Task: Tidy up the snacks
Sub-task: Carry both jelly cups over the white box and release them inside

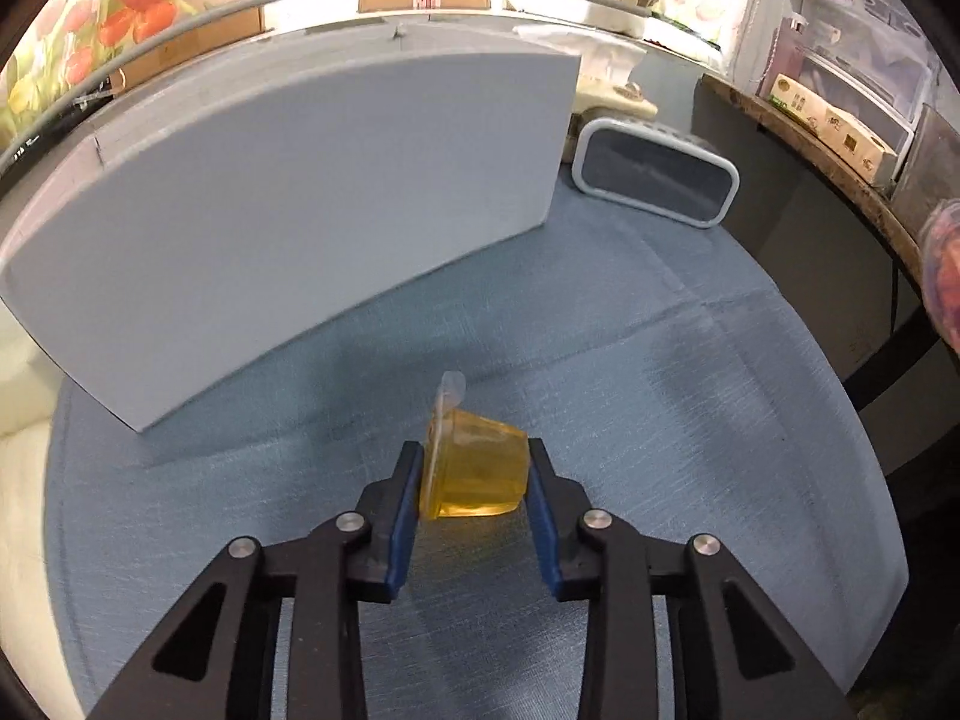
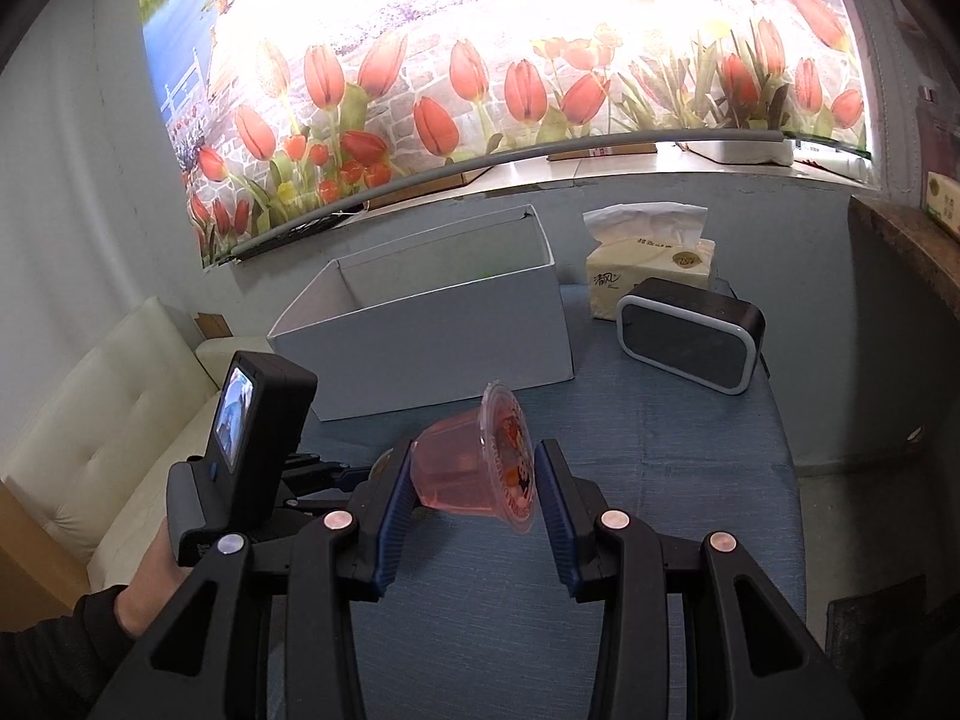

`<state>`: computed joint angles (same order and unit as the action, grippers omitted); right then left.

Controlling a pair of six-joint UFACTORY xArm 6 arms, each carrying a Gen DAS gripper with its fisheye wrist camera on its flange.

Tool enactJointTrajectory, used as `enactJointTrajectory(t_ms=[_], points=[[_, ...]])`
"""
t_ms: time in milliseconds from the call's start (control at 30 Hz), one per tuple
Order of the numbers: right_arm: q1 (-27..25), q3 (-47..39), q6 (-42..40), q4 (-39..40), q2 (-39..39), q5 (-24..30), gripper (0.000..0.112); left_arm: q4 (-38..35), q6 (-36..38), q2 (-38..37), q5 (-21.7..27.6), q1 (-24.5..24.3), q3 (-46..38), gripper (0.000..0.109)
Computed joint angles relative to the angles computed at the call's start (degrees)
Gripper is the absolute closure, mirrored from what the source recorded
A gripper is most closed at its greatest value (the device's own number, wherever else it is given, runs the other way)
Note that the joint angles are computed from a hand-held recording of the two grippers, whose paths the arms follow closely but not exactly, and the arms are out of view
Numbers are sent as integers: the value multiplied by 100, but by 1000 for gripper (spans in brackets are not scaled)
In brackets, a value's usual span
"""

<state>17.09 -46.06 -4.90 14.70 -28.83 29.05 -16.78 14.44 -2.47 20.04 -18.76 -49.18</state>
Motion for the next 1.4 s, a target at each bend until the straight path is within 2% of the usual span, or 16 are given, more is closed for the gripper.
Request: enactJointTrajectory(t_ms=[300,500,667,767,967,1100,1167,1200,1233,1267,1300,1333,1367,1400], points=[[143,-160,-33,65,231,-126,69,-332,372,-480,-45,145,75,73],[318,-825,-216,207,912,-287,69,-748,774,-731,10,419,-335,73],[423,-2148,-383,363,2090,-205,69,-799,774,-453,63,867,-1126,73],[472,-3192,-283,-11,2991,-40,69,-972,834,-101,159,1088,-1683,73],[448,-5331,20,-442,4735,845,69,-582,618,965,431,1357,-2816,72],[402,-6030,141,-830,5371,1257,69,-418,606,1426,521,1448,-3184,72],[369,-6097,219,-952,5467,1377,69,-227,519,1565,686,1449,-3288,70],[351,-6129,351,-1063,5507,1439,68,-151,468,1617,774,1454,-3332,65],[332,-6158,446,-1129,5540,1501,65,114,273,1635,726,1459,-3302,48],[305,-6132,479,-1131,5535,1510,51,281,142,1593,600,1461,-3195,35],[278,-5965,397,-1040,5450,1371,35,348,64,1557,475,1475,-3106,14],[259,-5791,342,-1021,5359,1201,28,370,17,1527,390,1489,-3035,6],[249,-5698,360,-1077,5307,1116,21,340,15,1513,410,1511,-3016,6],[240,-5667,340,-1073,5286,1112,21,265,41,1539,561,1533,-3072,6]])
